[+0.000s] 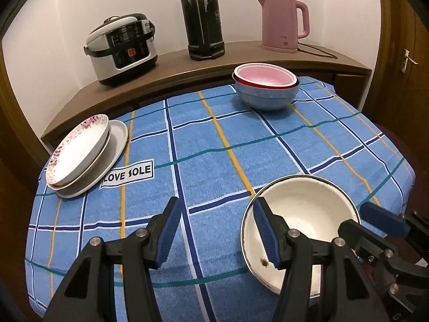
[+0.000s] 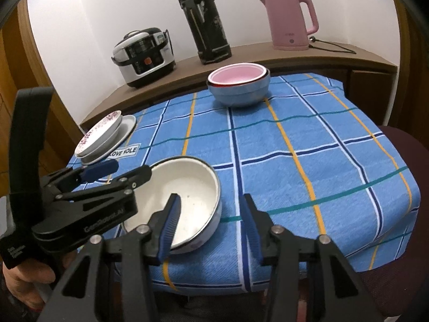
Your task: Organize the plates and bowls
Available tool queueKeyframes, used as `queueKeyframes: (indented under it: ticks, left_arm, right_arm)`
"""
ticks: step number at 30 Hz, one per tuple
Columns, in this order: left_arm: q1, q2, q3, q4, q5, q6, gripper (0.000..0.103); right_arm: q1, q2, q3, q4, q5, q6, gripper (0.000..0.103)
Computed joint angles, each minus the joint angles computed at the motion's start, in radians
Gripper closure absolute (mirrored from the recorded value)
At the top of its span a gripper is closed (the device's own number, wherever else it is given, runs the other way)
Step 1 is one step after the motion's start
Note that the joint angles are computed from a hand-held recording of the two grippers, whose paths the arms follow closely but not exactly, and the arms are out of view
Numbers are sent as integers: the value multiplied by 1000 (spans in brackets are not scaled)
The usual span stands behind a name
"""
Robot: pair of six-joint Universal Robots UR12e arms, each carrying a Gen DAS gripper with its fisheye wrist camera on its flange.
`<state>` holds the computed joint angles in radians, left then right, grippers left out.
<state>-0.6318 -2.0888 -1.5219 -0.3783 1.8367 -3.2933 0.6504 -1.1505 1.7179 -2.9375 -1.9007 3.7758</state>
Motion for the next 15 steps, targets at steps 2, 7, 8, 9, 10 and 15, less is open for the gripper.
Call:
queueKeyframes:
  ticks: [2,7,8,9,10,15]
  left_arm:
    - [-3,-3,2,3,12,2,44]
    - [-10,-10,9,-2,28,2,44]
    - [-11,-12,10,-2,27,1,44]
    - [-11,-14,11,-2,28,0,44]
    - [-11,-15,12,-3,30,-1,45]
    - [-8,-16,14,-10,-13,-10,67]
  right_arm:
    - [0,2,-2,5,5,2,69]
    - [-5,4,-1,1,28,10,77]
    - [-5,5,-1,2,30,12,78]
    - [-6,6,-2,5,33,14,79]
    - [-7,6,-2,6,35,15,81]
    - [-12,10,-4,10,56,24,85]
